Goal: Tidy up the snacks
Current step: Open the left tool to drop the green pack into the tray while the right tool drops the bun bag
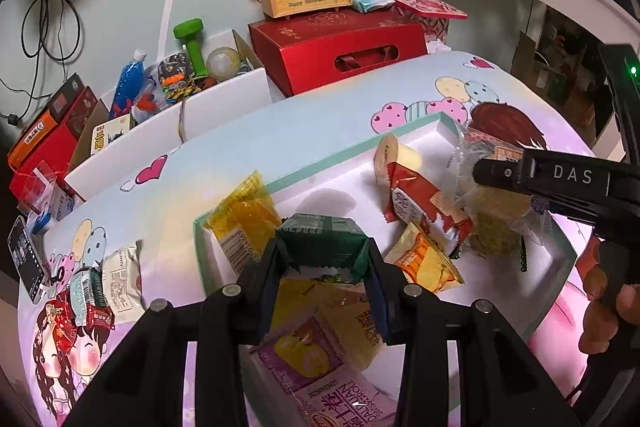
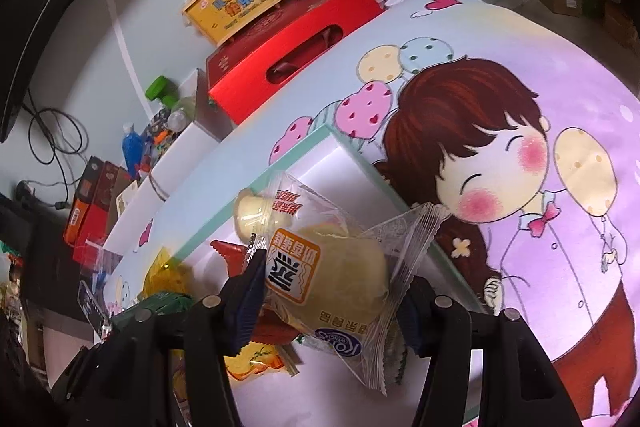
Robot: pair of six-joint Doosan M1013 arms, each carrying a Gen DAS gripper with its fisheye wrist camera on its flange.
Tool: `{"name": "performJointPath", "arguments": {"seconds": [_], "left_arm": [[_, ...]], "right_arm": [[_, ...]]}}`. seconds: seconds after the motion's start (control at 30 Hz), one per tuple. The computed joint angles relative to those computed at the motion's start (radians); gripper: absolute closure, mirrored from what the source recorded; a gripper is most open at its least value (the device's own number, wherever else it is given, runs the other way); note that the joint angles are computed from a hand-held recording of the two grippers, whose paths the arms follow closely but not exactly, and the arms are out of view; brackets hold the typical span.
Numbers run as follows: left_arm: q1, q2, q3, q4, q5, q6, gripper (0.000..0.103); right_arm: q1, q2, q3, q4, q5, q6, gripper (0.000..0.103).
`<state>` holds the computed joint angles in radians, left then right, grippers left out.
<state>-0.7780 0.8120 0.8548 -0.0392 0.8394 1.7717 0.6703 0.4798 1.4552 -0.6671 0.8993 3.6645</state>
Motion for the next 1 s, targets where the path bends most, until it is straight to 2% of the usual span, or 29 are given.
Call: {"name": "performJointPath", "arguments": {"seconds": [0.23,0.3,0.37,0.4,0.63,0.87,0.9,0.97,1.0], "left_arm": [[-0.001,0.008,-0.012,0.010,0.023,-0.011,0.062],[-0.001,0.008,-0.015,0.014,0.028,-0.015,0.058],[0.001,0.005,-0.017,0.001,0.036,-0.006,0.044],[0.001,0.003,-0.018,-0.004,0.040,0.000,0.042],[-0.001,-0.021,0.001,0.002,0.019,0.010,0.042],[0.004,-0.020,-0.004,0.034,0.023,-0.041,0.041],[0.007,-0.018,-0.007,0.037,0.024,-0.059,0.040],[0.012,-0.014,-0.010,0.031,0.026,-0.090,0.022],[0.015,-0.014,-0.010,0.025,0.025,-0.101,0.021]], "right_arm": [[-0.002,0.001,0.000,0.013,-0.005,-0.003,0.040],[-0.001,0.002,-0.004,0.014,0.011,-0.008,0.039],[-0.001,0.001,-0.005,0.018,0.014,-0.017,0.039],[-0.001,0.002,-0.008,0.021,0.020,-0.021,0.039],[0.003,-0.002,-0.014,0.020,0.048,-0.030,0.038],[0.004,-0.005,-0.012,0.021,0.058,-0.026,0.027],[0.004,-0.004,-0.013,0.021,0.060,-0.031,0.025],[0.003,-0.001,-0.018,0.024,0.063,-0.045,0.018],[0.004,0.000,-0.020,0.024,0.065,-0.053,0.017]]}}
